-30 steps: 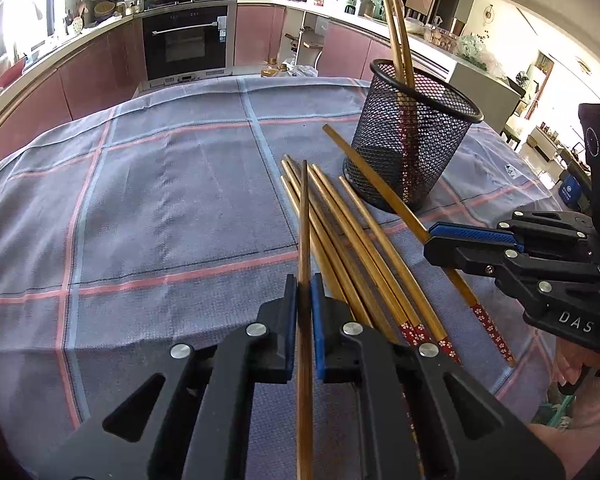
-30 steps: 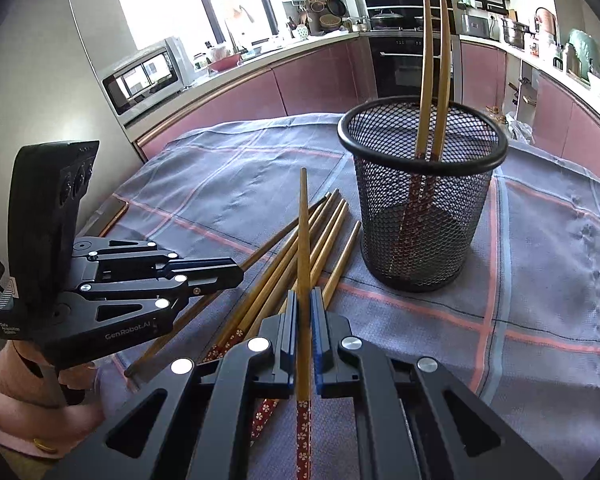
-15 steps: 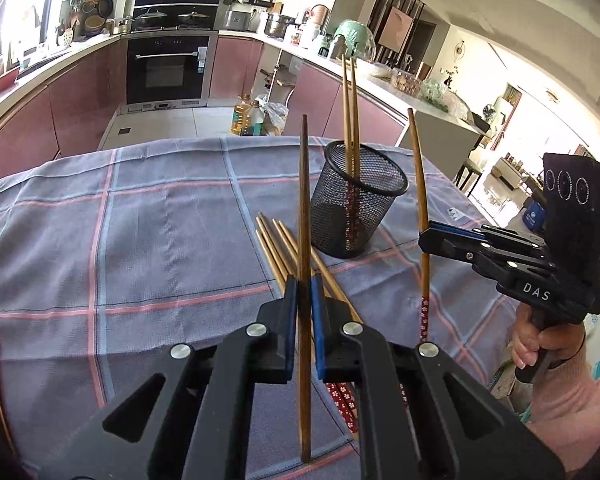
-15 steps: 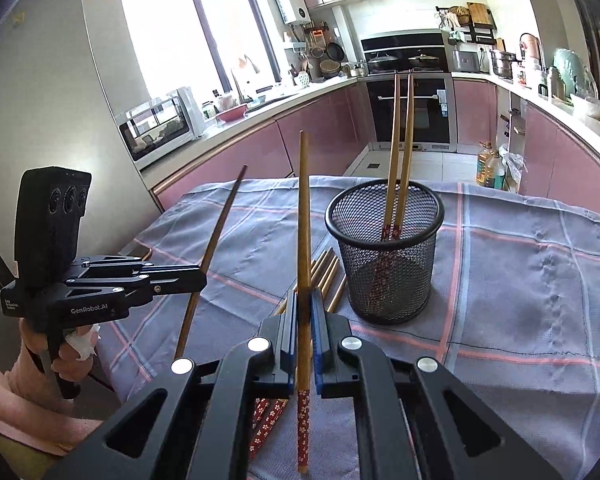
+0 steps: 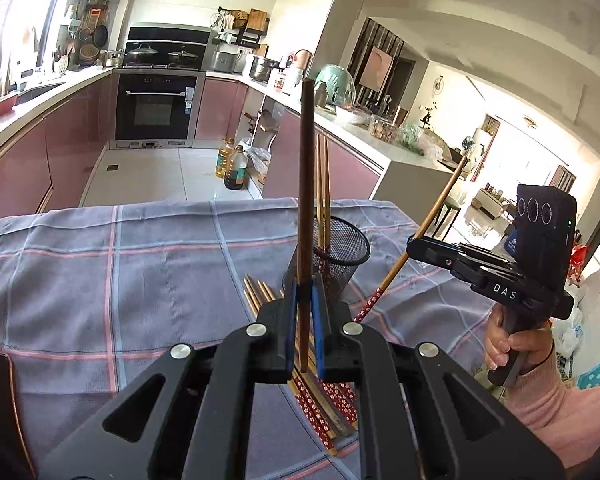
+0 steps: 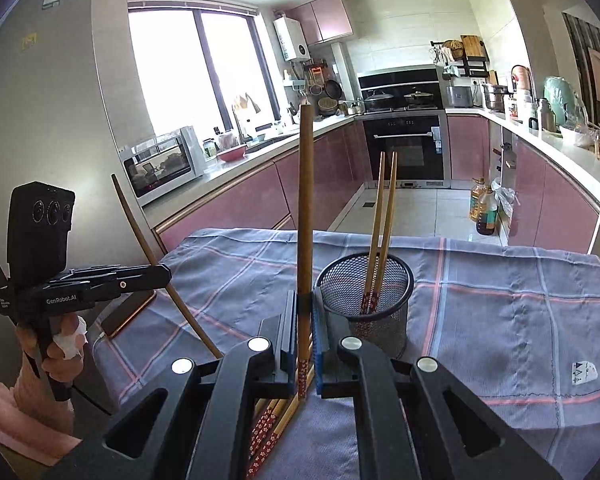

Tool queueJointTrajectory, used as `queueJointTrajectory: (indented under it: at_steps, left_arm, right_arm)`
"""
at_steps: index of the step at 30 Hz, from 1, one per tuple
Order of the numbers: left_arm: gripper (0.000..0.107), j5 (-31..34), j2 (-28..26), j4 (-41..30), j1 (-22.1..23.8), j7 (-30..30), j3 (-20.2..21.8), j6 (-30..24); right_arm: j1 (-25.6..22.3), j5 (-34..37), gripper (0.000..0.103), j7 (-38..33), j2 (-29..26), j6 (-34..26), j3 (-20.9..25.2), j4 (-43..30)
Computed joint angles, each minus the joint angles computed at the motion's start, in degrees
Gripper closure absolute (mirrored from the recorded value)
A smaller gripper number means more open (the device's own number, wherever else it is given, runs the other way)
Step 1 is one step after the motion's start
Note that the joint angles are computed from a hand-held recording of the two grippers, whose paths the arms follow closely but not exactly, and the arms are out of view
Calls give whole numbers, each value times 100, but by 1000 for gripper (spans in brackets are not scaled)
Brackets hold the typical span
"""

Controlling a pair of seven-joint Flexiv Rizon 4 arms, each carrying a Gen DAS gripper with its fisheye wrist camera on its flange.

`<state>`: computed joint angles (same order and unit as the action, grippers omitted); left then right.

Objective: Organize utensils
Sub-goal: 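Raise the left gripper's chopstick upright over the cup while the right gripper carries its own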

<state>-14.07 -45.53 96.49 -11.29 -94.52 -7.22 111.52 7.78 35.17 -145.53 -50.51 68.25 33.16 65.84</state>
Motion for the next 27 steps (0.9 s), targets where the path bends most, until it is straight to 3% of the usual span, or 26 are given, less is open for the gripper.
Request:
queueJointTrajectory:
  at_steps: [16,23,27]
  left_arm:
    - [99,73,-373,-1420,-54,508,-141,-595]
    - [99,-200,-537,-2076,-435,661,355,-862]
    - [99,-475,-723,-2476,-827,601,972,-1112]
  right_arm:
    - [55,202,97,-281,-38,-206,-21,-692]
    - [168,281,97,-325,-119,-187,-141,-1014]
    - [292,221,97,-238,-200,-27,-265,-1138]
